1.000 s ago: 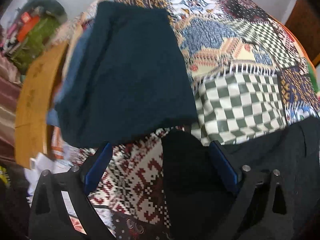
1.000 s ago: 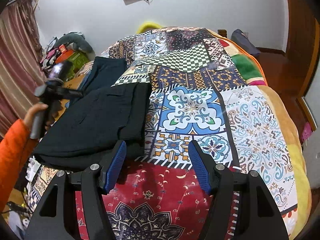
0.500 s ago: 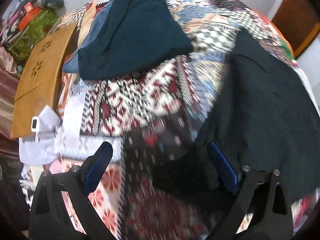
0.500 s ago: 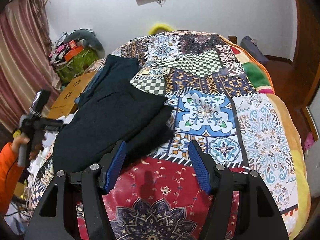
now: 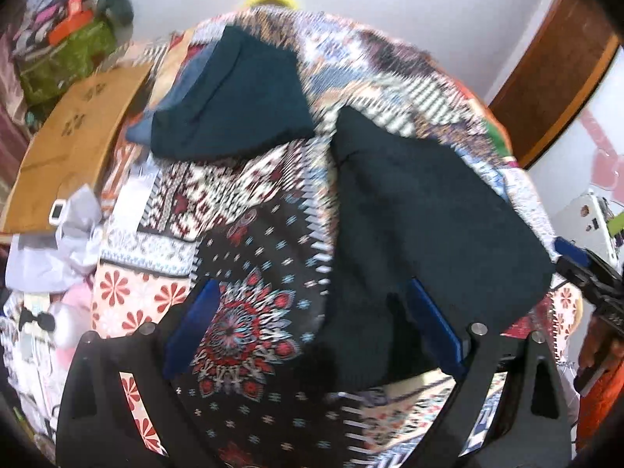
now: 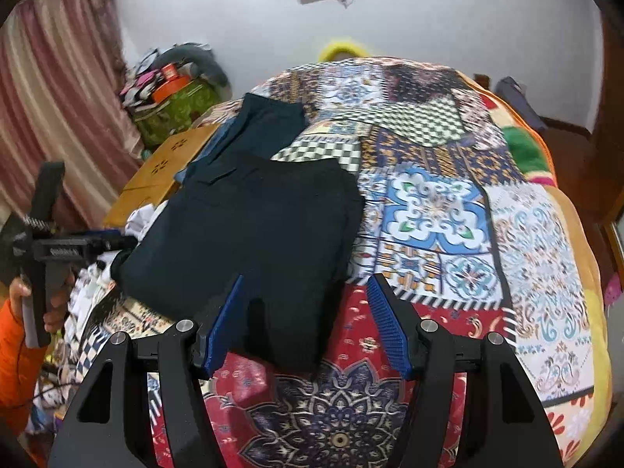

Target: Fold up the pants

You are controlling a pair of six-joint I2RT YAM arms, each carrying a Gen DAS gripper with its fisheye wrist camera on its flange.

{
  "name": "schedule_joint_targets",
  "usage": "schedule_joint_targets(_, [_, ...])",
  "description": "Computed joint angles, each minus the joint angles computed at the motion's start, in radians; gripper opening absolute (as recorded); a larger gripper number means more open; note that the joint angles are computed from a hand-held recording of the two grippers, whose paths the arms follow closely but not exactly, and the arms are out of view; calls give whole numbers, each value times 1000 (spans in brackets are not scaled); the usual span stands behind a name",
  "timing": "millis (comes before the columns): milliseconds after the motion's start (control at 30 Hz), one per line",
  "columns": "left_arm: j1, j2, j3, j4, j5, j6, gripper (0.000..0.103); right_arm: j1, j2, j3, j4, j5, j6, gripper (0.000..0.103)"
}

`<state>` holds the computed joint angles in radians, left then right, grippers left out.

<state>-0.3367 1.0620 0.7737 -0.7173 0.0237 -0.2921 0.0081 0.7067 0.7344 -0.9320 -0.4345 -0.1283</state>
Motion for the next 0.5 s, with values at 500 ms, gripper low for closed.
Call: schedule_joint_targets(500, [1, -17, -90, 23, -199, 56, 82, 85, 61, -53, 81, 102, -9, 28])
